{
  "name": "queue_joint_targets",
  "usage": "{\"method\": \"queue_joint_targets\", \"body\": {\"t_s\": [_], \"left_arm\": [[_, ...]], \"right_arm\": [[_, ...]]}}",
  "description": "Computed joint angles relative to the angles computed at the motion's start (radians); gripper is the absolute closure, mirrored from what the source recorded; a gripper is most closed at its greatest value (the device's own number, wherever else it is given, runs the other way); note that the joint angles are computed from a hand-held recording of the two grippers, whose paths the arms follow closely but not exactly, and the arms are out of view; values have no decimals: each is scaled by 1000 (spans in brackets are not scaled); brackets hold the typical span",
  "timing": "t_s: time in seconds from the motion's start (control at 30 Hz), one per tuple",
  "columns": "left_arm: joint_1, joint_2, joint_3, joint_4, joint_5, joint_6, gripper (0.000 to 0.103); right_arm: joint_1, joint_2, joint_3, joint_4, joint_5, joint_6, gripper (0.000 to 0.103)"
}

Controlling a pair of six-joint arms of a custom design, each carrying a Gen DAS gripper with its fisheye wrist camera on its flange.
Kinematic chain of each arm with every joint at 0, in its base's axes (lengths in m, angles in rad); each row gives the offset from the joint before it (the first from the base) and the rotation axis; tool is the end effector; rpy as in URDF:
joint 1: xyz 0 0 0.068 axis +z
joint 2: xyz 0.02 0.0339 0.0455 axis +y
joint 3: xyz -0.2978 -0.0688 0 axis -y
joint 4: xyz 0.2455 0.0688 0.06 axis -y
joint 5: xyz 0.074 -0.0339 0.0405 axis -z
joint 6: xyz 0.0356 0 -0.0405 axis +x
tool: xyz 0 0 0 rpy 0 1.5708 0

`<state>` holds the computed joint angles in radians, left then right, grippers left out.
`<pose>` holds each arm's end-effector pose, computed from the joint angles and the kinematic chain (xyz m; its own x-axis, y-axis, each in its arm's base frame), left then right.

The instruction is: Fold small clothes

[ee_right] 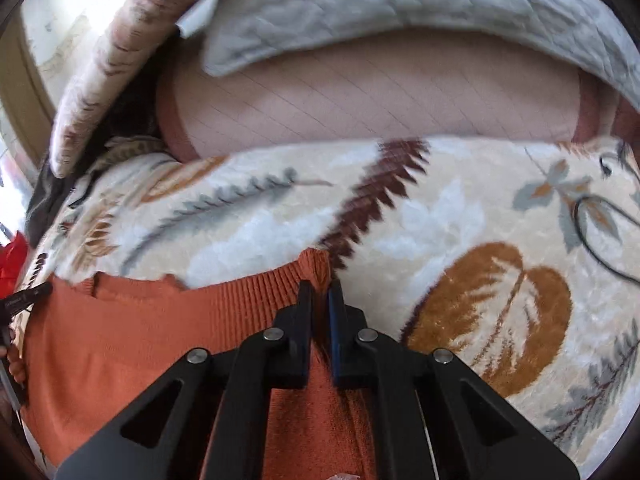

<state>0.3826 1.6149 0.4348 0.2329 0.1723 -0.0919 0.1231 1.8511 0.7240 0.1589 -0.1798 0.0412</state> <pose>0.2303 0.0861 0.1183 -0.7247 -0.3891 -0.5687 -0.3429 0.9195 -0.1922 0.3205 0.0461 0.1139 -0.8261 -0.0614 -0.5602 -0.1875 0.9673 0.1706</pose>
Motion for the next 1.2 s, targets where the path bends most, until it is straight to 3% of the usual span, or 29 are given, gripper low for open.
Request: {"method": "queue_joint_targets", "body": {"t_s": [0.07, 0.13, 0.3, 0.4, 0.47, 0.53, 0.63, 0.7, 0.77, 0.93, 1.07, 1.17, 1.2], "left_arm": [[7, 4, -10, 23, 2, -17, 97], [26, -14, 2, -19, 39, -31, 96], [59, -242, -11, -210, 91, -15, 89], [63, -393, -32, -348, 134, -1, 80], [31, -485, -68, -442, 159, 12, 79], [-57, -566, -113, -506, 112, 1, 80], [-159, -612, -181, -539, 61, -32, 80], [-180, -614, -231, -504, 41, -42, 79], [-172, -635, -255, -484, 36, -9, 81], [-74, -674, -228, -539, 121, 18, 83], [-42, -639, -198, -559, 111, 33, 78], [32, -579, -191, -540, 150, 87, 79], [48, -568, -188, -537, 156, 101, 79]], "right_arm": [[7, 43, -1, 21, 14, -12, 95], [1, 29, 0, 10, 5, -9, 94], [16, -136, -39, -78, 4, 11, 63], [95, -250, -86, -135, -27, 12, 57], [182, -290, -100, -177, -40, 15, 55], [265, -295, -102, -198, -32, 26, 55], [392, -231, -86, -187, -9, 61, 55], [458, -131, -60, -176, 11, 83, 55], [515, -90, -62, -146, 91, 92, 54], [528, -93, 51, -222, 69, 129, 52], [535, 38, 200, -233, 60, 186, 35], [563, 165, 297, -250, 106, 224, 35], [585, 179, 303, -238, 168, 218, 44]]}}
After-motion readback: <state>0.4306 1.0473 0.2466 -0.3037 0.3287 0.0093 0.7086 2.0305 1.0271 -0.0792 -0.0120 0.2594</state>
